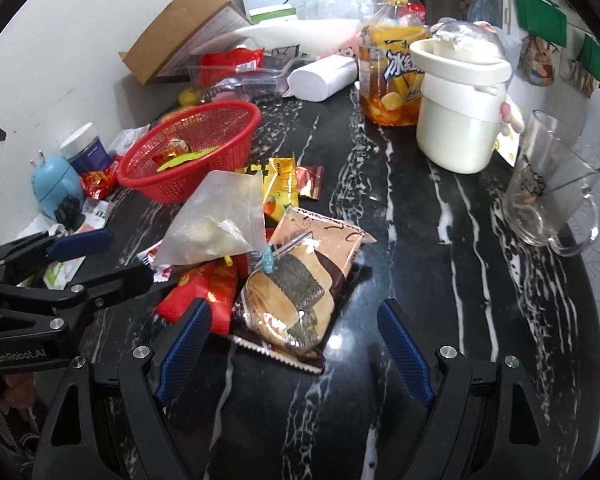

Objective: Organize snacks
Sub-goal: 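Move both tools back over the snack pile, then grasp the white peanut bag with the left tool while the right tool grasps the seaweed bread packet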

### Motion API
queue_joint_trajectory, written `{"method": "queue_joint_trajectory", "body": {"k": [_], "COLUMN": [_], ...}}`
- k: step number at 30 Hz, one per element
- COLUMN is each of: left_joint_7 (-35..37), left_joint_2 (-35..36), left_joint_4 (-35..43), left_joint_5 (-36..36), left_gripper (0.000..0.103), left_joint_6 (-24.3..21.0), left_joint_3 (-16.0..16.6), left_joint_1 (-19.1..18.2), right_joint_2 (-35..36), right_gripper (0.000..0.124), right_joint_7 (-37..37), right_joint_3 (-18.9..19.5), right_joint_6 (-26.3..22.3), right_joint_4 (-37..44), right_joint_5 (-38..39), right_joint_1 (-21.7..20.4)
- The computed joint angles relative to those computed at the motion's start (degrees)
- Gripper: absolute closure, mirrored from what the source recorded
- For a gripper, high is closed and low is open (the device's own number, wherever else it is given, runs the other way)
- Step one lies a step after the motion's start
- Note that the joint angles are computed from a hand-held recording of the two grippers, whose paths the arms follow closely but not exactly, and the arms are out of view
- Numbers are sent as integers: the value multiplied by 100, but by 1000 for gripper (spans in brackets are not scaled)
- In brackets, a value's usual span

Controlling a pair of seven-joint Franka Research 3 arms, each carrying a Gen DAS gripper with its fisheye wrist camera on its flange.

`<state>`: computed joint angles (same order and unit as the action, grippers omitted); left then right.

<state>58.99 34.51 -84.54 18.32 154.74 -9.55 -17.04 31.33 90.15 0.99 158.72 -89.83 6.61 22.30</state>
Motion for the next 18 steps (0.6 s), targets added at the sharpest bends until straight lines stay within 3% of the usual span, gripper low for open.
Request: {"method": "queue_joint_trajectory", "body": {"k": [9,15,18], "left_joint_7": [782,938,913], "left_joint_2": [612,868,881], "left_joint_4": [744,1045,1079], "left_joint_5": [-761,-1044,-923], "left_gripper": [30,30,30], "left_joint_6": [-510,-561,-549], "left_joint_3": [-414,-408,-256], "left_joint_1": [342,373,247], "right_joint_2": [545,855,888], "right_gripper": [38,38,39], "right_joint_7": [-141,-166,-222], "right_joint_3": [60,63,73], "right_joint_6": [-568,-902,-933], "right_joint_4": [817,1274,1301], "right_joint_5": [61,118,128], "right_joint_1": [-98,-135,-143]}}
